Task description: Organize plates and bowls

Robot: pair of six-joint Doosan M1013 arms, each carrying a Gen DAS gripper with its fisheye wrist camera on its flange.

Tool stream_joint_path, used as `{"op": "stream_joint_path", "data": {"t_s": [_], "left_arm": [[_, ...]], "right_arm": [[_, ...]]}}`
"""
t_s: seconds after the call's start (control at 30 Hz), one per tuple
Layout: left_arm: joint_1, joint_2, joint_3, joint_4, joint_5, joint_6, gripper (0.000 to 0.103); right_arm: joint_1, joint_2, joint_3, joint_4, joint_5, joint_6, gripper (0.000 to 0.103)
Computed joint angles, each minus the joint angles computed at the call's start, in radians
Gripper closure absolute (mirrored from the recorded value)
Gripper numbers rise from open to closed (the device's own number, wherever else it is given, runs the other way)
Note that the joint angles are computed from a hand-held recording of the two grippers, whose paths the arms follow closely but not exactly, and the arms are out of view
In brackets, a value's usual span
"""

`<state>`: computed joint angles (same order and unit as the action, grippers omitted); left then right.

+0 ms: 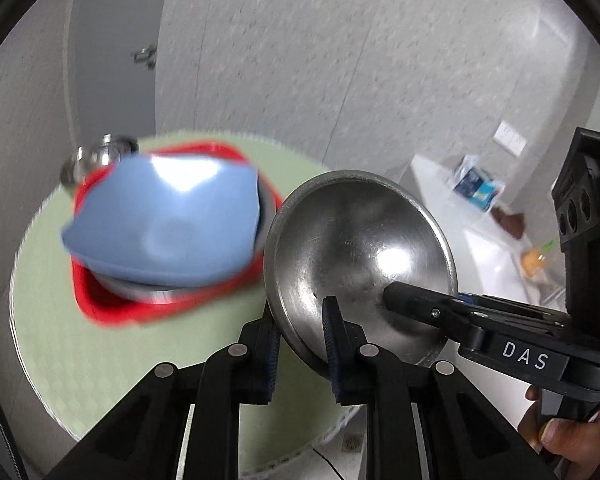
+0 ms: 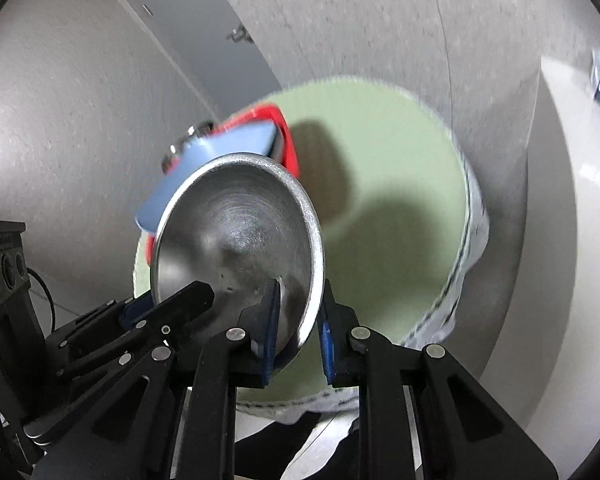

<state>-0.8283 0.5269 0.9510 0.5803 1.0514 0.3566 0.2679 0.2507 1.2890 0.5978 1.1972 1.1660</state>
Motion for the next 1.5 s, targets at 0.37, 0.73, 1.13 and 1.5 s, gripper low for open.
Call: {"op": "stream_joint_path", "data": {"t_s": [0.37,0.73,1.13,1.5], "left_arm": [[0.16,-0.163,0.215,0.037,-0.182,0.009,0.086],[0.369,-0.192,0.266,-0.189,-0.206,0.237,0.087],[0.51,-0.092,0.206,-0.477,-0.151,0.473,0.086],[0.531,-0.009,0.103,-0.521,-0.108,0.536,0.085]], "right_arm": [[0.154,0.137,-0.266,-0.063,-0.037,0.073,0.085],[0.299,0.398,-0.625,-0.178,0.098,0.22,0.085],[0.354,0.642,-0.969,-0.319,0.359,0.342,0.085],[0.359,0.725,-1.106,-0.348,0.461,0.384,0.083]]}}
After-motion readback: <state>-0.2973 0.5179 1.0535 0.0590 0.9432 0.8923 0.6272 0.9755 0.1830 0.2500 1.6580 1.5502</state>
